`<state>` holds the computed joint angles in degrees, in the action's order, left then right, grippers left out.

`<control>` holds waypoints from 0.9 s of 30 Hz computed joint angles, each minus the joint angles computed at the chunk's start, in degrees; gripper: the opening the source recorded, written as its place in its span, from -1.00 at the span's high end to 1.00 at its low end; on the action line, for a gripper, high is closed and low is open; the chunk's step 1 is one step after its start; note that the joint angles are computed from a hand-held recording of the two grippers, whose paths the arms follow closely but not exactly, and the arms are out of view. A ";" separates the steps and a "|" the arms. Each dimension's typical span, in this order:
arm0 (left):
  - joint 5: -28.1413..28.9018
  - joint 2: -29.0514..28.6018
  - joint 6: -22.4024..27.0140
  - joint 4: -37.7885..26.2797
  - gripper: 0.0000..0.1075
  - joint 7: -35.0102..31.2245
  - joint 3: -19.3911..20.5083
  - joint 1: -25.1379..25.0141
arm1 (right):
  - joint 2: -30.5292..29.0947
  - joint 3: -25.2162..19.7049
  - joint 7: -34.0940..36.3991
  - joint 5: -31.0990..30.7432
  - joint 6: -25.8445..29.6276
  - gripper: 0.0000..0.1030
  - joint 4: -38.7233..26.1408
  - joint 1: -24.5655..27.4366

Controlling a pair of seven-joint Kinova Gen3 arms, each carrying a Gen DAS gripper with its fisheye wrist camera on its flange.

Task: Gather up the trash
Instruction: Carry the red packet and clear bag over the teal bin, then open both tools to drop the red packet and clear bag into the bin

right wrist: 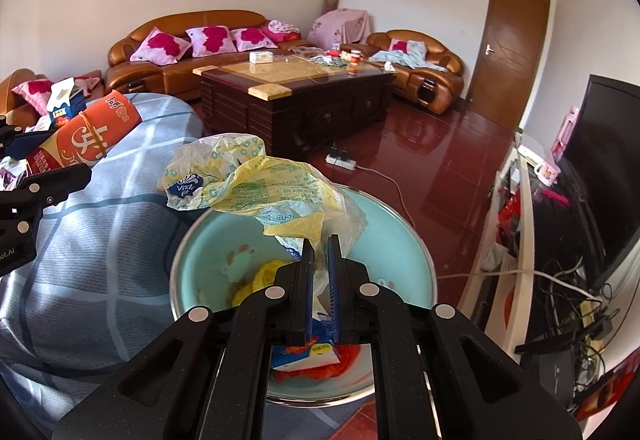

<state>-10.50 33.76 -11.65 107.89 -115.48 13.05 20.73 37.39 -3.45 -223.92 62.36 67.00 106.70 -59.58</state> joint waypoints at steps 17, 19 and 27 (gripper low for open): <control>2.40 0.76 1.00 -1.38 0.19 -2.86 -2.82 5.66 | -1.04 -0.82 -5.93 -0.43 -1.19 0.85 4.31 0.77; 2.56 0.81 0.94 -1.32 0.19 -3.14 -3.02 6.00 | -1.02 -0.93 -5.51 -0.72 -0.95 0.85 3.79 0.86; 2.40 0.94 1.27 -1.44 0.19 -3.70 -2.22 5.66 | -1.09 -0.86 -5.67 -0.66 -1.40 0.85 4.08 0.96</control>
